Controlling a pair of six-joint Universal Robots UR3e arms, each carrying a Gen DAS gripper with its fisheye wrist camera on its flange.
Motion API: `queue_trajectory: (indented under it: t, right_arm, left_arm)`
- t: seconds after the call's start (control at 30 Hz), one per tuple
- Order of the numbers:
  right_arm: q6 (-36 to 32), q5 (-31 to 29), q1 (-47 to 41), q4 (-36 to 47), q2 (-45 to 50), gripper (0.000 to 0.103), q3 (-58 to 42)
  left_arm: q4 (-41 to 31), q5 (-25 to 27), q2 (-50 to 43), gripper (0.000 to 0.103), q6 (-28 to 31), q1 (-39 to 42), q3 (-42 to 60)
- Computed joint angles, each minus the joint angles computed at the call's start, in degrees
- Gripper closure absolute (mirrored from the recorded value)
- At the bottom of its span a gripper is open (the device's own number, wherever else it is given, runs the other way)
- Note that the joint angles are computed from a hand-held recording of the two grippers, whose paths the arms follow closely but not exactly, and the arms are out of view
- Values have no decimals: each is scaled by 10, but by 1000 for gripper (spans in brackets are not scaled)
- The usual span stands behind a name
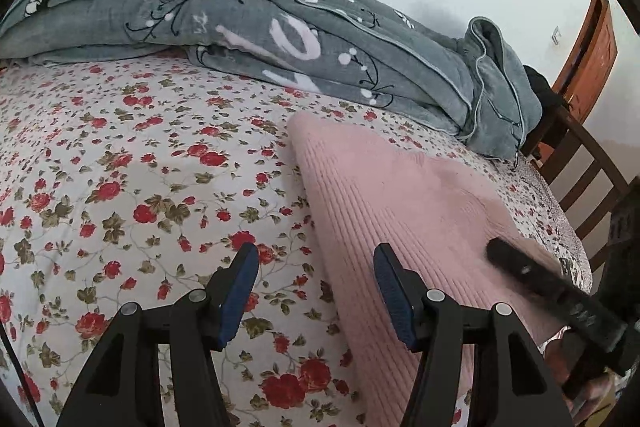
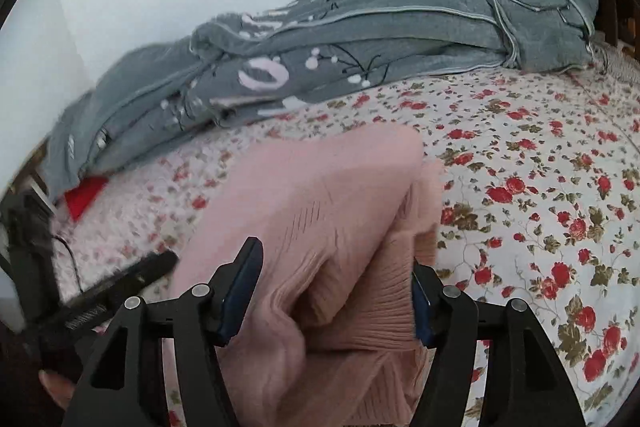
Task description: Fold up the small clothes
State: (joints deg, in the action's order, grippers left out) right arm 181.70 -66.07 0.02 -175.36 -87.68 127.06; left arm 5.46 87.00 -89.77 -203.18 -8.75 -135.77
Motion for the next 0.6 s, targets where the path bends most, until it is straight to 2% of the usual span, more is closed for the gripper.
queue_trajectory:
  t: [0.03,0.07,0.1,0.13,0.2,0.27,0.3,0.4,0.47,0.57,0.6]
  right_arm:
    - [-1,-28,15,-9,10,51,-3]
    - [-8,-66,32,-14,21,72,-8]
    - [-15,-74,32,-29,28,84,-3]
    - [-26,-37,7,-42,15,87,20]
    - [-35,108,-91,-56,-36,88,93]
    - [-70,213,-174,-63,-84,88,158]
    - [-78,217,-188,-79,-89,88,176]
    - [-70,144,-157,-92,-17,86,153]
    - [-59,152,-162,-129,10,84,159]
    - [-66,127,-148,-131,-10,79,159]
    - [-71,133,-153,-128,-28,73,170]
  left_arm:
    - [6,-4,2,45,-2,4,-8]
    - [10,-15,3,45,-2,10,-16]
    - [13,-23,5,45,-1,15,-23]
    - [17,-28,6,45,0,19,-29]
    - [29,-28,7,45,-3,19,-38]
    - [45,-41,11,45,-4,21,-50]
    - [54,-53,13,45,-2,24,-55]
    - [73,-81,10,45,2,21,-60]
    - [77,-98,6,45,7,13,-55]
    - [91,-108,-10,44,8,-8,-44]
    - [94,-99,-19,44,5,-20,-36]
